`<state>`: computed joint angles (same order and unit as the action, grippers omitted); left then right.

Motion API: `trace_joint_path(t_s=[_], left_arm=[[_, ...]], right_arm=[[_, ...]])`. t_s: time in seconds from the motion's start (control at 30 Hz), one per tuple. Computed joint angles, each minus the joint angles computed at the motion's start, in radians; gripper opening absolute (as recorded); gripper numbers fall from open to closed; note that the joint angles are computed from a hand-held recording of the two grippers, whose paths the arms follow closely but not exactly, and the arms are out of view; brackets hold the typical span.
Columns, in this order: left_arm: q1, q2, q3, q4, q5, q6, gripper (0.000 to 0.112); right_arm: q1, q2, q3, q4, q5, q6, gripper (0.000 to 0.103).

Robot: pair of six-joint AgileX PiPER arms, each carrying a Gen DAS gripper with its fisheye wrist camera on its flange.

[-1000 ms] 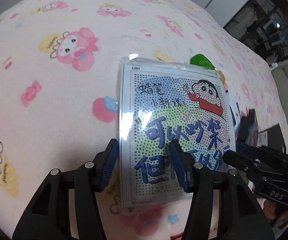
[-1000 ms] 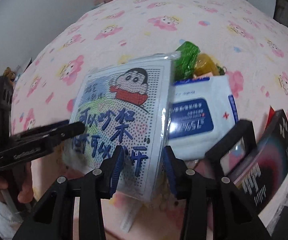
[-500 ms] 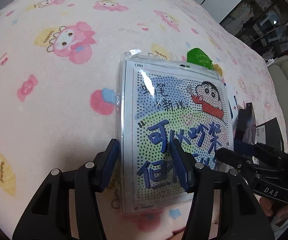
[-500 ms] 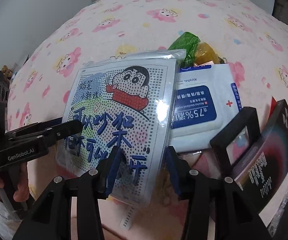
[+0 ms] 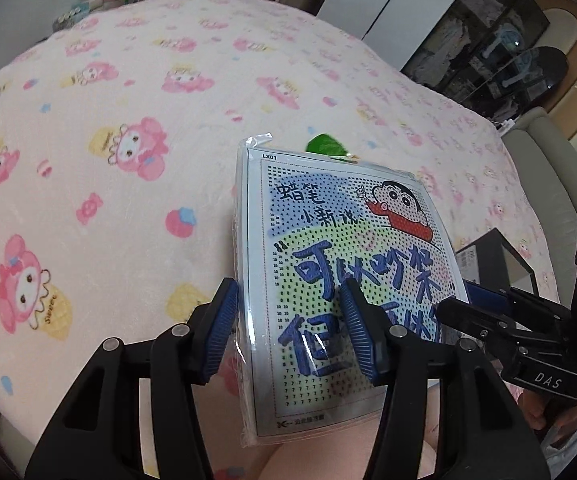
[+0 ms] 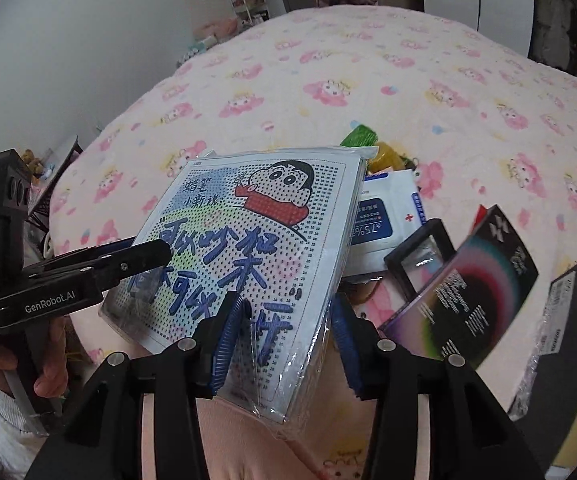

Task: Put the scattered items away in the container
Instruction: 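Carry the bead-art kit with the right tool over the black box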

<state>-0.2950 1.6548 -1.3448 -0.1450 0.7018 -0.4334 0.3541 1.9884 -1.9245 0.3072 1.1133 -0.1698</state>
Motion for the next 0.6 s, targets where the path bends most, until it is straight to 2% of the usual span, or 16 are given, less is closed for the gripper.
trace_joint_path(t_s=[0.3, 0.43, 0.6], left_arm=[[-0.175, 0.008, -0.169, 0.145, 0.097, -0.136, 0.053], [-0.270, 0.093, -0.315, 0.186, 0.154, -0.181, 0.053], [-0.395, 0.288, -0.634, 0.234, 0.277, -0.208, 0.053]], right_arm=[[-0.124, -0.255, 0.246, 0.066, -0.063, -0.081, 0.041], [-0.222, -0.354, 0.349, 0.100, -0.088, -0.153, 0.041], [-0.412, -0.429, 0.422, 0.165, -0.063, -0.264, 0.041]])
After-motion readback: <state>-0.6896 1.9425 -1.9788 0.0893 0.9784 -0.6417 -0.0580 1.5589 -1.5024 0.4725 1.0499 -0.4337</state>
